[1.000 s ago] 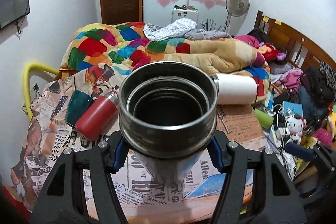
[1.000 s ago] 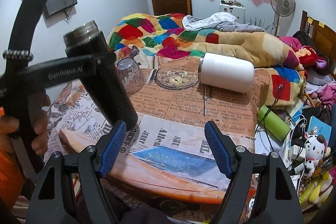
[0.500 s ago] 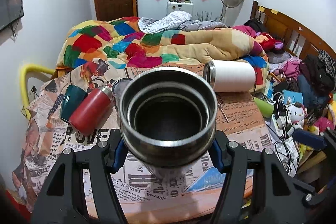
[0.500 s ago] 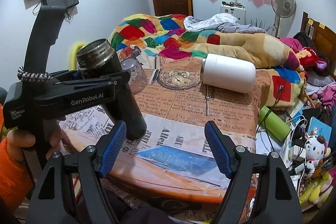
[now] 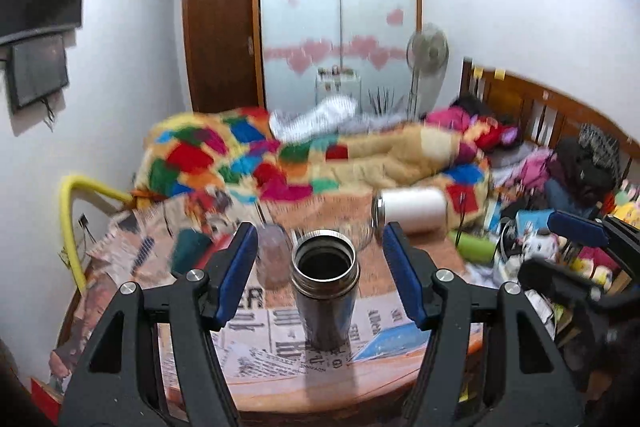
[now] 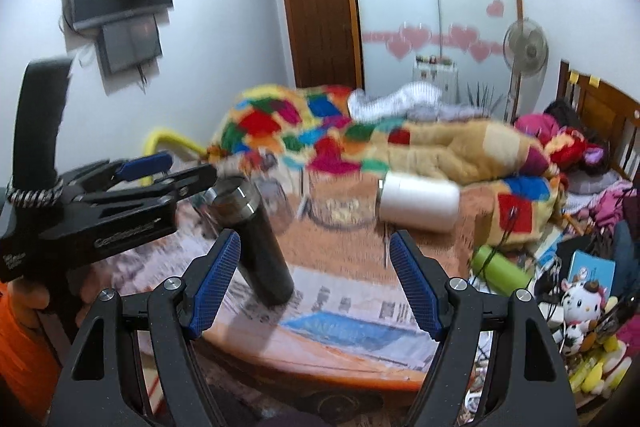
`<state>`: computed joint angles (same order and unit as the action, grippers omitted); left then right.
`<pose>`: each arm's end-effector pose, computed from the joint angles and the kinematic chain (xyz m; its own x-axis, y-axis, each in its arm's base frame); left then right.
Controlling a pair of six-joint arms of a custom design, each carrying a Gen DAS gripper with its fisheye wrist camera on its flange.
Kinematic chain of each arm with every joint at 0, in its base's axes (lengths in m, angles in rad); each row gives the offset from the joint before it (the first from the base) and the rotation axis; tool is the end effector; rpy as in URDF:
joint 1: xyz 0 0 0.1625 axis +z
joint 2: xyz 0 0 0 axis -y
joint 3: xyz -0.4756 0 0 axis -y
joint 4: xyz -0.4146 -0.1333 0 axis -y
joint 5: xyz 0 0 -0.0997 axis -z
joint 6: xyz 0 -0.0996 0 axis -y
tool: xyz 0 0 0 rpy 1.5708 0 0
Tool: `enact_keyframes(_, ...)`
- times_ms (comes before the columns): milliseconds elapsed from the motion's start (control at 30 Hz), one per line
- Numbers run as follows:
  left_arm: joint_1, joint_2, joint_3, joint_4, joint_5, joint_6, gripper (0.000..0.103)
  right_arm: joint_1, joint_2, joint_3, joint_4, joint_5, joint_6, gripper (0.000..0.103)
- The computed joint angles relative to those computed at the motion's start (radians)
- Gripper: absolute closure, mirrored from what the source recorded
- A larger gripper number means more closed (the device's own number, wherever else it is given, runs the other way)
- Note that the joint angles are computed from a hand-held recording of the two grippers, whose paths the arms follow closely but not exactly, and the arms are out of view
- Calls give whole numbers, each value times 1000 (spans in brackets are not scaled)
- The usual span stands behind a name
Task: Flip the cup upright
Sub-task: 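Open the left tool and pull back from the upright thermos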
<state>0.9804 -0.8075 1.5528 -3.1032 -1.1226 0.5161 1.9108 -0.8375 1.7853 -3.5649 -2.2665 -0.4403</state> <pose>-0.2806 -0.7358 0.2322 -0.6058 0.5040 -0.6156 0.7956 0.3883 -0.4651 0.2910 -0.6145 0.2272 -0.7508 0.0403 0.6593 -0.5384 0.5409 -0.6462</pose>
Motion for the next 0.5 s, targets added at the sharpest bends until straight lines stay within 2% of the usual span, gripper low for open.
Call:
enact_keyframes(200,-34,-123,139,-140,-48,6,36,78,-2,23,-187,25,-78,29)
enact_keyframes(333,-60,-185,236,-257,-46,28,31,121,14,28,-299,31,-139,28)
enact_keyframes(433,-74,-221,294,-316,-41,24,27,145,28,32,-362,32,-171,27)
enact_keyframes(500,-80,-235,321,-352,-36,20,18,152,34,35,-388,33,-183,26)
